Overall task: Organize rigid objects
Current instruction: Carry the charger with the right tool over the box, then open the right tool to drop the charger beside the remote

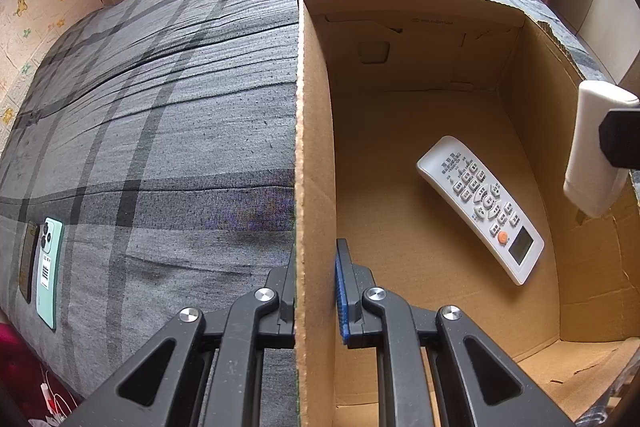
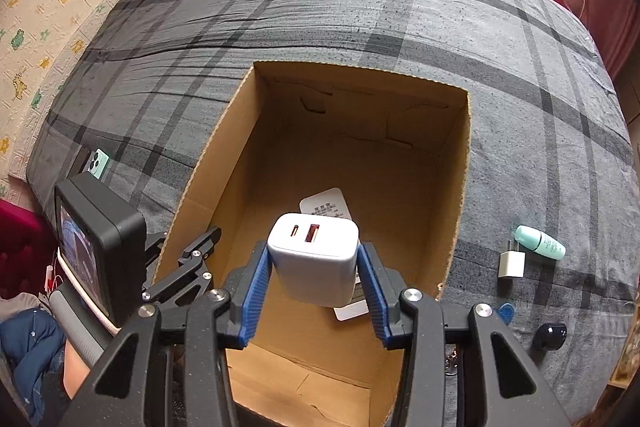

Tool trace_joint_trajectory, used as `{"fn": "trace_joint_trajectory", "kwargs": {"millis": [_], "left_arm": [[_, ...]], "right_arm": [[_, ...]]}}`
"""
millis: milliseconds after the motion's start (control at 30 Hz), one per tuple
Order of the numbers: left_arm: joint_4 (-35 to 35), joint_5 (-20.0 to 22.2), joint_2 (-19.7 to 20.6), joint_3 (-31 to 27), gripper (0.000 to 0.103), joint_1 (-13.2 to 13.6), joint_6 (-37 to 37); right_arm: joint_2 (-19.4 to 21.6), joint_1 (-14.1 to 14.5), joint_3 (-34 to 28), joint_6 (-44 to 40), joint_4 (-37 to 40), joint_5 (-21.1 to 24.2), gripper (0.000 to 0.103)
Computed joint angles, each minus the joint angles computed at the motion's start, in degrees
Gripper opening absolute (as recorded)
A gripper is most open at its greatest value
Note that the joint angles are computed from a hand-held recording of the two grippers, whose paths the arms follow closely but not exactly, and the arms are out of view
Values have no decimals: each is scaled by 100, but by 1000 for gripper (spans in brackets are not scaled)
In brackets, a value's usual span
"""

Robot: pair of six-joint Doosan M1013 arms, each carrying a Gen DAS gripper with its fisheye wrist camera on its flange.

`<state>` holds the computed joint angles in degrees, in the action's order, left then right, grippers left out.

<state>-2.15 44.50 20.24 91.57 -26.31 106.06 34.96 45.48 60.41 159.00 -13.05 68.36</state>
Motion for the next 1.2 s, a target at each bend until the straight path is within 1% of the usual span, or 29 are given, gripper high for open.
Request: {"fn": "trace_joint_trajectory", "kwargs": {"millis": [367, 567, 700, 900, 967, 1067, 1133, 1200], "left_arm": [[13, -10, -10, 10, 16, 1, -1], [31, -14, -12, 11, 16, -1, 1], [8, 3, -11, 1, 16, 4, 9], [25, 3, -11, -2, 16, -3, 3], [21, 1, -12, -1, 16, -3, 7], [18, 8, -9, -7, 16, -2, 2], [16, 11, -9, -7, 16, -3, 5], [18, 0, -13, -1, 16, -1, 4]], "right_arm": [[248, -90, 54, -12, 551, -305, 47], [361, -150, 100, 62, 780, -345, 48], [394, -192, 162, 61, 991, -476, 48], [500, -223, 79, -2, 1179, -418, 48], [512, -226, 83, -15, 1214, -460, 48], [466, -237, 159, 25, 1225, -587, 49], [434, -227, 175, 66, 1143, -608, 53], [423, -200, 134, 114, 969, -531, 57]]}}
